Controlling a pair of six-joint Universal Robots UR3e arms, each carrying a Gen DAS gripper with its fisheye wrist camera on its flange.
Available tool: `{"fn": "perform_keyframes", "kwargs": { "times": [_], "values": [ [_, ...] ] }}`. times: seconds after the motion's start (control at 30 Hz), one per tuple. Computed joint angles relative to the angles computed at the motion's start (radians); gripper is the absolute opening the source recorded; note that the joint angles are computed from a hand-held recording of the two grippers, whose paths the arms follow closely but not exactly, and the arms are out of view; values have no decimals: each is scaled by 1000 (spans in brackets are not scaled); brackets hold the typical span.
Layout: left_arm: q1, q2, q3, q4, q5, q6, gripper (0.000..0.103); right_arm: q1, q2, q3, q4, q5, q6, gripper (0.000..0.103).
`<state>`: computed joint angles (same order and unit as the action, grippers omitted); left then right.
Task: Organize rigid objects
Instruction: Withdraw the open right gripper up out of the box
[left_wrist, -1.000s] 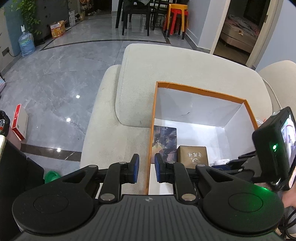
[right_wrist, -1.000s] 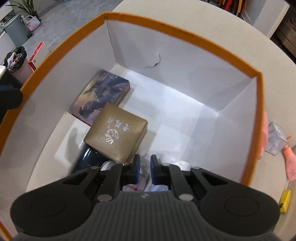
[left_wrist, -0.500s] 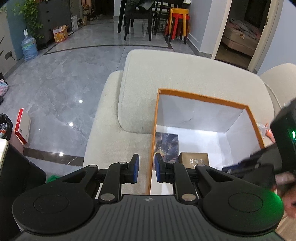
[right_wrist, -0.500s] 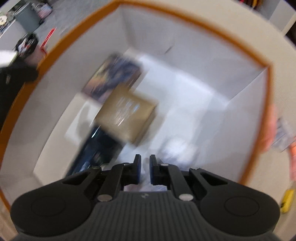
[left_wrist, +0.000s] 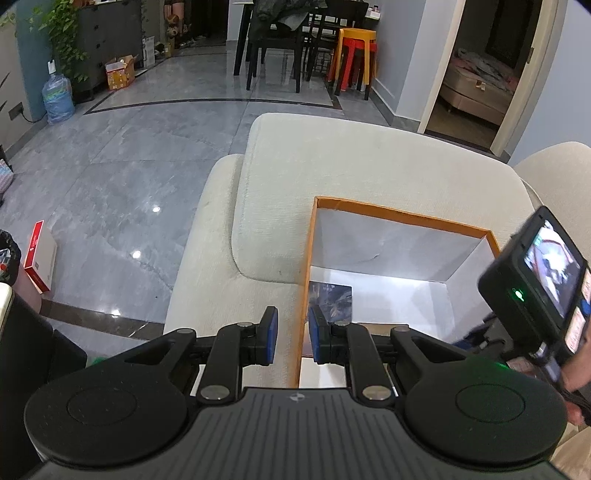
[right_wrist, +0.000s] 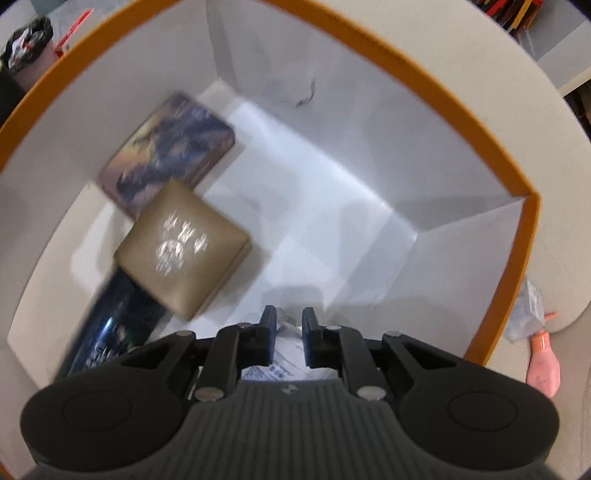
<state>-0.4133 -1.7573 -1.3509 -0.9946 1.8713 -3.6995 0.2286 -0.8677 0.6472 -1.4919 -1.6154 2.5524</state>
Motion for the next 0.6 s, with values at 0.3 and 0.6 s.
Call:
{"fn": "perform_keyframes", "kwargs": {
  "times": [0.3,0.6],
  "values": [
    [-25,-19,31,-30,51,-22,19,11,-80,91,120,-4,-28,14],
    [-65,-27,85,-81,116,-43,19,-9,-150,171,39,24,-30,12]
  ]
}}
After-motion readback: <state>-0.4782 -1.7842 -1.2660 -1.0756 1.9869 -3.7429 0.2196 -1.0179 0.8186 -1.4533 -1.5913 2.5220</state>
